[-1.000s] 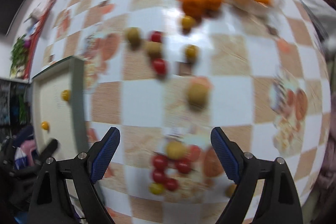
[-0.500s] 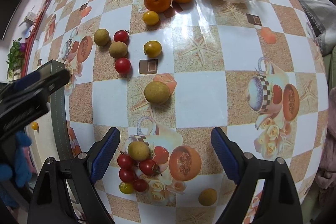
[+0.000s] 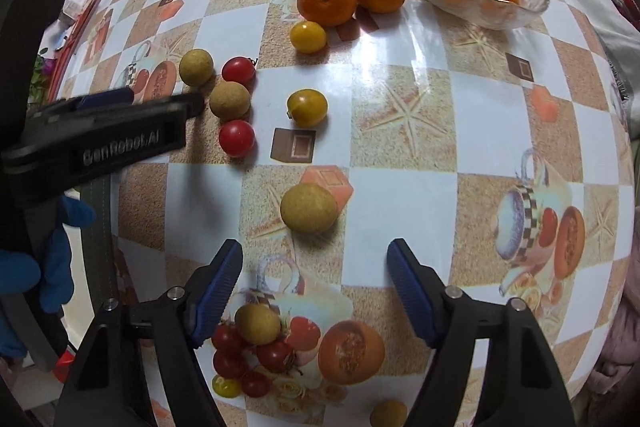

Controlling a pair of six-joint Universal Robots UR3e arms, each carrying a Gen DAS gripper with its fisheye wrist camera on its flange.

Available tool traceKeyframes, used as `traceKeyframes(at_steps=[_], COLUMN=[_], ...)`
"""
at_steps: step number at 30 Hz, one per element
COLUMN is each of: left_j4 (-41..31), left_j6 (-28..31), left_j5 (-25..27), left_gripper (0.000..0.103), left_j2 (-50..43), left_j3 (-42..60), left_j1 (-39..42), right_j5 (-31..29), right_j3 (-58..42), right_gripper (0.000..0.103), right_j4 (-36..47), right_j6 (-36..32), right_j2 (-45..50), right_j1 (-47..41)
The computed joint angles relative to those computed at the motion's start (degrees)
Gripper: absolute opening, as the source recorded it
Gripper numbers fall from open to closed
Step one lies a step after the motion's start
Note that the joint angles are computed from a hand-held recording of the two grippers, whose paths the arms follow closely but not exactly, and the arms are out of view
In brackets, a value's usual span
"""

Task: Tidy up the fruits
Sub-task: 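Grasp a yellow-green round fruit with each gripper, then carry both yellow-green fruits into the white tray and open both grippers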

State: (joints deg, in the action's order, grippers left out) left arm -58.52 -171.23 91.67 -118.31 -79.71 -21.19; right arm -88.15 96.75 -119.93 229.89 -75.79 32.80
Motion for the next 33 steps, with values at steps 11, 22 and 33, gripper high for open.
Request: traceKeyframes(at_steps=[11, 22, 33], left_j4=[-1.47, -2.81, -1.07], left_j6=[-1.16, -1.56, 0.11], left_j5=[-1.48, -6.03, -10.13], left_gripper=[0.065, 0.03, 0.03], left_j2=[-5.88, -3.4, 12.32], left_j3=[8.48, 6.3, -11.03], left_j1=[-1.14, -0.68, 3.1], right_j5=[-0.65, 3.32, 3.25], right_j3=[-2.39, 9.07, 11.91], right_gripper=[0.058, 0.031, 0.031], right_j4=[-2.15, -9.44, -7.47], right_j6=[-3.2, -2.28, -0.56], right_j2=[3.56, -4.25, -10.91], right_j1=[-1.96, -5.13, -3.9])
